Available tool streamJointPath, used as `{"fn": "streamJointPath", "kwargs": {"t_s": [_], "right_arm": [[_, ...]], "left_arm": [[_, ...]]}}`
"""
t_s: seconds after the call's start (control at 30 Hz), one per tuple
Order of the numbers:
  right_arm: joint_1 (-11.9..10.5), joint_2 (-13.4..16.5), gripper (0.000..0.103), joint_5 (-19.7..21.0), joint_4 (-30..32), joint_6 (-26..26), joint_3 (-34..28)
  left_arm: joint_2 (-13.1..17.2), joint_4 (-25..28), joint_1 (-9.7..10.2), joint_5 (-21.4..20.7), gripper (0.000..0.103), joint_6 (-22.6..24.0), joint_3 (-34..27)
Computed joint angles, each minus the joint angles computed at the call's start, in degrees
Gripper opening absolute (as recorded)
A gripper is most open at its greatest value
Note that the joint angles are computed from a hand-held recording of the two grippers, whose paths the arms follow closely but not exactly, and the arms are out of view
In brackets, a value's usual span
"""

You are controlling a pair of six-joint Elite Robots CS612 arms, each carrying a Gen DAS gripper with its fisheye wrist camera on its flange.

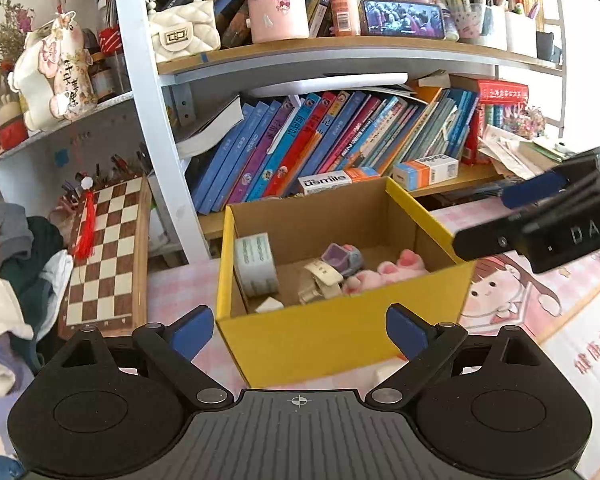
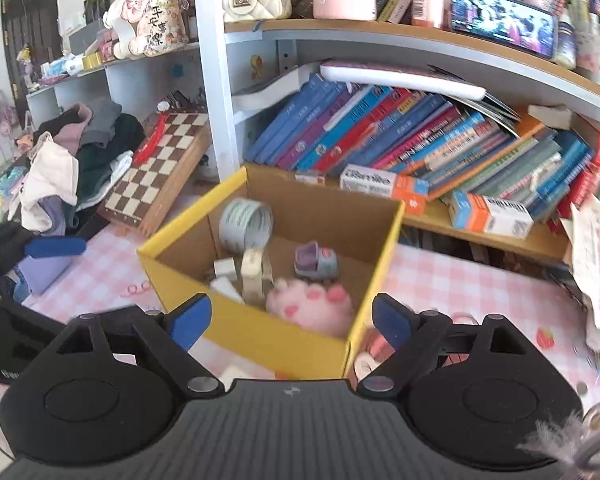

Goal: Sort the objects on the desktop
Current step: 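Move both grippers back from the box toward the eraser and pencil case, then approach the white eraser with the left gripper and the pink pencil case with the right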

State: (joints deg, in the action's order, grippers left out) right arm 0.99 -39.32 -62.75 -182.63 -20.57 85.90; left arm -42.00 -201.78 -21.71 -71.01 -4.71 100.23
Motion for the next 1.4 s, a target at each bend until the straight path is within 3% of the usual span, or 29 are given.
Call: {"fn": "streamJointPath", "kwargs": {"t_s": [0.5, 0.8, 1.17, 1.4], "right_arm": [[-0.1, -3.03, 0.091, -7.7, -9.34, 6.39, 11.13], [0.68, -3.59, 0.095, -12.55, -12.86, 7.23, 16.0], [1.52, -3.78, 0.096, -14.57, -14.95, 8.59, 19.49], [2.38, -3.81, 0.096, -15.5, -15.65, 7.95, 20.88]], "left_arm": [[-2.03, -1.41, -0.67, -1.6, 0.095, -4.54, 6.64], [-2.46, -1.28, -1.17, -1.61, 0.095, -7.78, 9.51], [-2.63, -2.16, -1.69, -0.94, 0.095, -9.42, 11.55], [-2.68, -1.78, -2.26, -2.74, 0.095, -9.93, 12.6]]}}
